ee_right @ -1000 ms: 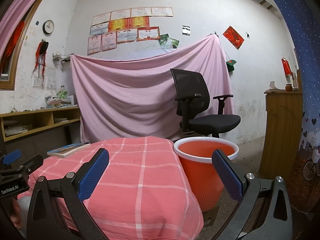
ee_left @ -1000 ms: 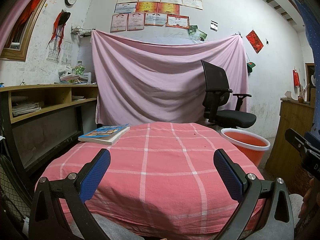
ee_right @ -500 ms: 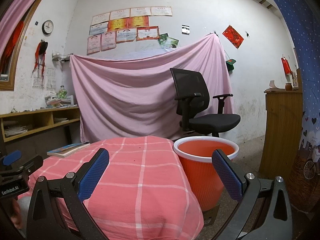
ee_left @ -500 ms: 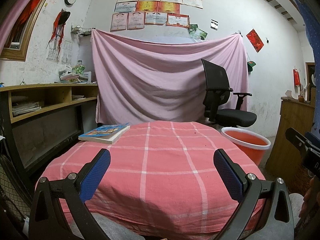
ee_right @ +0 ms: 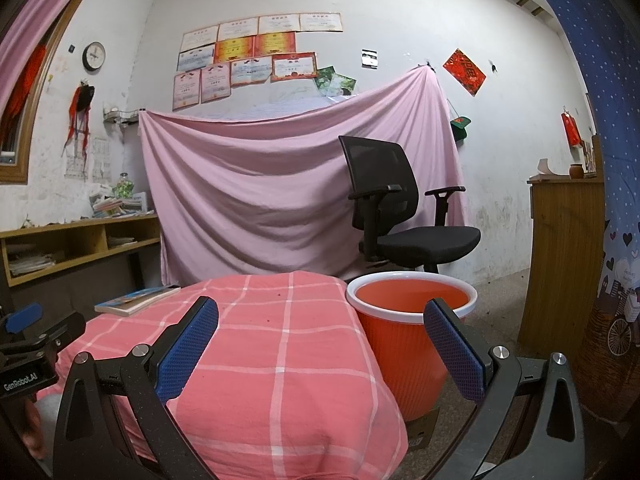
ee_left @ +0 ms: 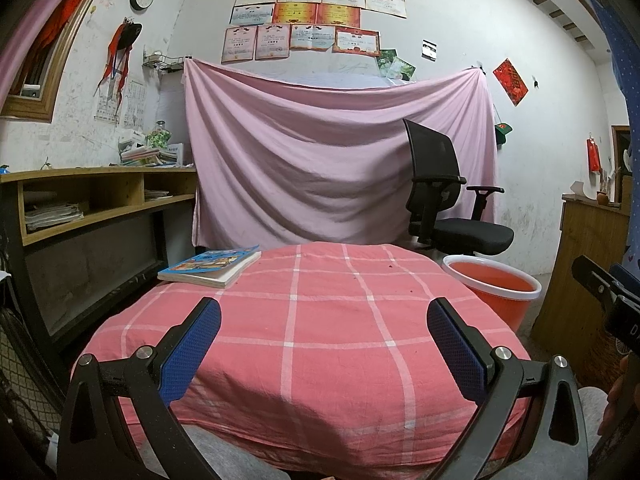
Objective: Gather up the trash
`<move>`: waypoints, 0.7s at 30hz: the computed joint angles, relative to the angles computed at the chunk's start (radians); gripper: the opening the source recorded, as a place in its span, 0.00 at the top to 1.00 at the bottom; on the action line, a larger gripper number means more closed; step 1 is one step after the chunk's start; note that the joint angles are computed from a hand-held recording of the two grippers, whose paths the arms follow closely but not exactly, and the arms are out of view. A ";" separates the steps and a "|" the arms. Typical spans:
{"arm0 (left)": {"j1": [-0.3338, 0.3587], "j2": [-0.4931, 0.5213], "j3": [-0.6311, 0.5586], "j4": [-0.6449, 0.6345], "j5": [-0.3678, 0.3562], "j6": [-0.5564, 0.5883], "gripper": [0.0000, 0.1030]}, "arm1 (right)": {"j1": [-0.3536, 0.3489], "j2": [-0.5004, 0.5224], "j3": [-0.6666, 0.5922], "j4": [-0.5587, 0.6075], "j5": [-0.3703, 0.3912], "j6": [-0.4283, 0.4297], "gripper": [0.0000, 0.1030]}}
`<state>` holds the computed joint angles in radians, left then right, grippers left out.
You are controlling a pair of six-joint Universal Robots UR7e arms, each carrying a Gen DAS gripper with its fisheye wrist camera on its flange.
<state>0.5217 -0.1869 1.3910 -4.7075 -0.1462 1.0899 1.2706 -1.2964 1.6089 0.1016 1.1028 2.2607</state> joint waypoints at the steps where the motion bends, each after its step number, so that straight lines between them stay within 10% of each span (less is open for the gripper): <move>1: 0.000 0.000 0.001 0.000 0.000 -0.001 0.02 | 0.001 0.001 -0.003 0.002 0.000 0.000 0.00; 21: 0.000 0.001 0.000 0.004 0.000 -0.010 0.02 | 0.002 -0.002 0.001 0.001 0.003 0.002 0.00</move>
